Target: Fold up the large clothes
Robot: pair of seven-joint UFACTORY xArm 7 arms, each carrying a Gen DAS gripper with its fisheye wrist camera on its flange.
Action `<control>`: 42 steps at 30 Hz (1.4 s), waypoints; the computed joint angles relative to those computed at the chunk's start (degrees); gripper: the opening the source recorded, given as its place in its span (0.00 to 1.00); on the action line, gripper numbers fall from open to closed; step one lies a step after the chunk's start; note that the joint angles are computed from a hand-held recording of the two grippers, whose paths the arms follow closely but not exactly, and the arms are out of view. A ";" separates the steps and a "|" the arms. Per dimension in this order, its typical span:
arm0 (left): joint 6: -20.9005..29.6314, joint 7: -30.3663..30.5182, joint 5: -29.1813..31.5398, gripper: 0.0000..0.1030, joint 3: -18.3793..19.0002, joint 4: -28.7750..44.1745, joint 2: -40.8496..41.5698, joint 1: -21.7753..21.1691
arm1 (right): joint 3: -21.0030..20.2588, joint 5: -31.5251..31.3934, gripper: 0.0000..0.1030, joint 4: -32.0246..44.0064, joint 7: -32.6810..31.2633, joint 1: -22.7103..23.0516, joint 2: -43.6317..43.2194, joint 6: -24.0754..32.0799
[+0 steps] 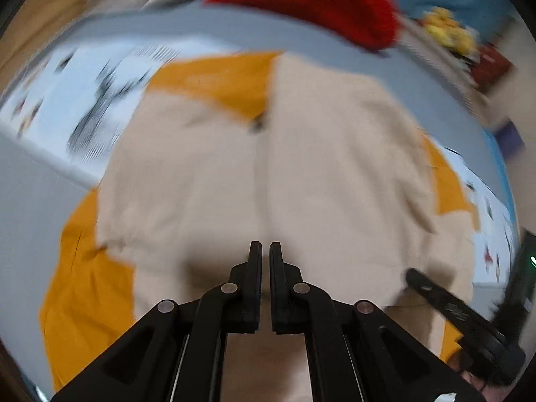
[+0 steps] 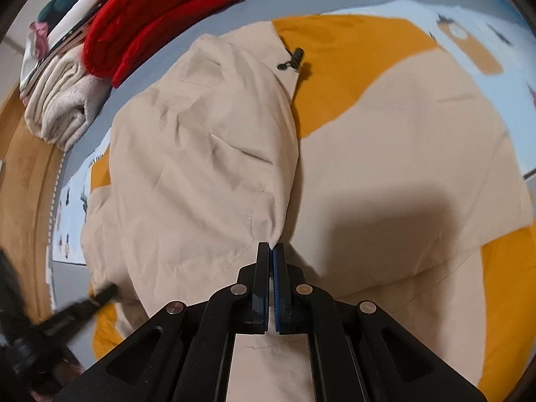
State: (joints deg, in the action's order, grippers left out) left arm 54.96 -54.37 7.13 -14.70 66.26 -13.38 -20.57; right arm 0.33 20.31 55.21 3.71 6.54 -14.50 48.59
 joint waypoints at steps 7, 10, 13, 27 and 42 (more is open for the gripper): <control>1.31 10.51 -14.89 0.05 2.48 -1.60 5.72 -3.00 | 1.06 -4.88 0.03 -0.74 2.60 -0.65 -0.89 -0.32; 2.41 9.75 -13.00 0.05 2.08 0.17 6.00 -2.74 | 2.96 -11.71 0.16 -0.73 7.06 -1.71 -1.95 -0.68; 2.76 9.27 -9.29 0.07 1.57 1.69 5.39 -2.56 | 6.22 -22.63 0.22 -3.76 14.69 -3.89 -6.41 -7.52; 4.17 5.76 -7.13 0.09 2.07 -0.67 4.66 -1.50 | 2.11 -13.50 0.47 -2.93 -1.01 2.77 -0.87 -3.28; 3.32 6.75 -1.35 0.09 1.06 0.16 -0.81 0.49 | 2.85 -16.81 0.47 -6.54 3.86 -0.14 -9.64 -10.95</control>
